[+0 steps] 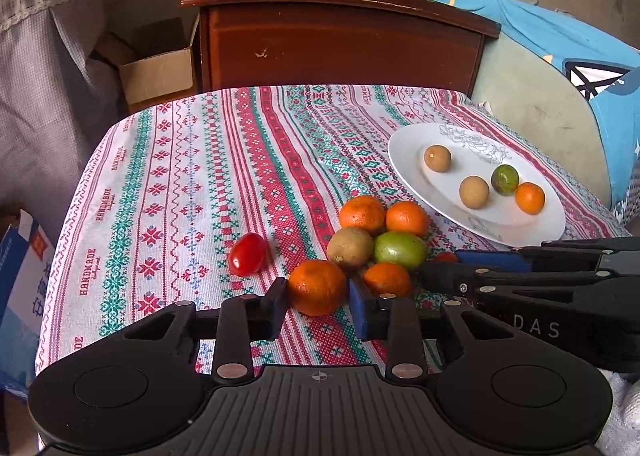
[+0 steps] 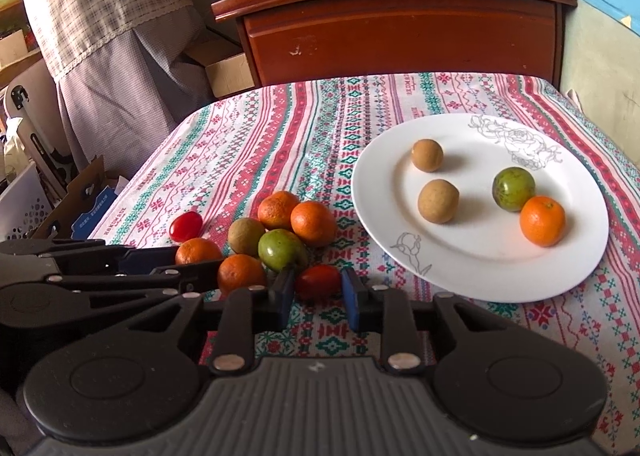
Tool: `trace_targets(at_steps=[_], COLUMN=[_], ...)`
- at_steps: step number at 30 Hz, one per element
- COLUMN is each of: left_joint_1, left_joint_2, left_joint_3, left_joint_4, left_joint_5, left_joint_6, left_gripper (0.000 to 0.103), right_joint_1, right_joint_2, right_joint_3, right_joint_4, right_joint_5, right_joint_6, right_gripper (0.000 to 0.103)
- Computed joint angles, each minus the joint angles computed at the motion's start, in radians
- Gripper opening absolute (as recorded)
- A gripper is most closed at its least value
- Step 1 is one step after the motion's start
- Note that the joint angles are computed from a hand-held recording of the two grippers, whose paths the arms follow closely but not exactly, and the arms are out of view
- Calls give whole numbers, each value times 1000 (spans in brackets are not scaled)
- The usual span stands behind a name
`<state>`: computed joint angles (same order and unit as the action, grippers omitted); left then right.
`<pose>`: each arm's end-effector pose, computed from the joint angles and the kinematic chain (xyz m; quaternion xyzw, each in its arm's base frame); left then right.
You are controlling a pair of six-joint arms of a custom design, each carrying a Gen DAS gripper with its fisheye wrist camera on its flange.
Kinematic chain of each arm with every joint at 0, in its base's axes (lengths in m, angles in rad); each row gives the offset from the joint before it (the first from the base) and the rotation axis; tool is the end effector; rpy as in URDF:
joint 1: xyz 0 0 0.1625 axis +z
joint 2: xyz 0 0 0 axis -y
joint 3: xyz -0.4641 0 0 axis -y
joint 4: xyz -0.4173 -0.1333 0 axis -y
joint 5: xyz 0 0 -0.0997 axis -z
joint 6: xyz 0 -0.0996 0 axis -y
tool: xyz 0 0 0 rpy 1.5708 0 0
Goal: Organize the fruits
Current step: 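Close the left tool on the tangerine while the right tool grasps the cherry tomato, then lower the tangerine and cherry tomato onto the white plate and open both tools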
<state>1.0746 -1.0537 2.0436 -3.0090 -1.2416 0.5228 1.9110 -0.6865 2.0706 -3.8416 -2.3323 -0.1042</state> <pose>-0.1349 -0.5969 0.1753 0.4373 0.8574 -0.2171 0.1627 0.2462 -0.5019 0.0783 0.0293 -0.8531 0.4350 0.2865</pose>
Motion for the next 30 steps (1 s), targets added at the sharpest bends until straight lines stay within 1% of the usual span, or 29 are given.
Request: trace_targets(at_steps=[3, 7, 12, 16, 19, 22, 25, 27, 30], left_joint_1=[-4, -11, -22, -38, -54, -62, -72, -76, -86], left_joint_2=[-7, -21, -28, -25, -17, -5, 23, 43, 73], left_joint_3=[6, 11, 1, -12, -30, -53, -70, -86, -100], left_joint_4=[-9, -11, -10, -4, 17, 32, 20, 30, 33], left_joint_5=[4, 2, -19, -52, -75, -97, -99, -107, -110], left_joint_6=[4, -12, -53, -74, -72, -79, -84, -109, -105], left_gripper=[29, 29, 29, 30, 30, 30, 30, 30, 30], right_joint_1=[6, 22, 41, 48, 42, 34, 19, 5, -11], right_joint_2=[-3, -3, -21, -65, -115, -151, -157, -162, -173], right_joint_3=[0, -2, 0, 12, 30, 45, 48, 47, 39], right_joint_4=[9, -6, -7, -10, 12, 22, 7, -2, -27], right_joint_5=[-2, -25, -61, -92, -106, -133, -163, -157, -129], right_joint_6=[2, -14, -15, 0, 24, 0, 20, 33, 19], right_gripper=[26, 26, 26, 26, 26, 26, 26, 26, 26])
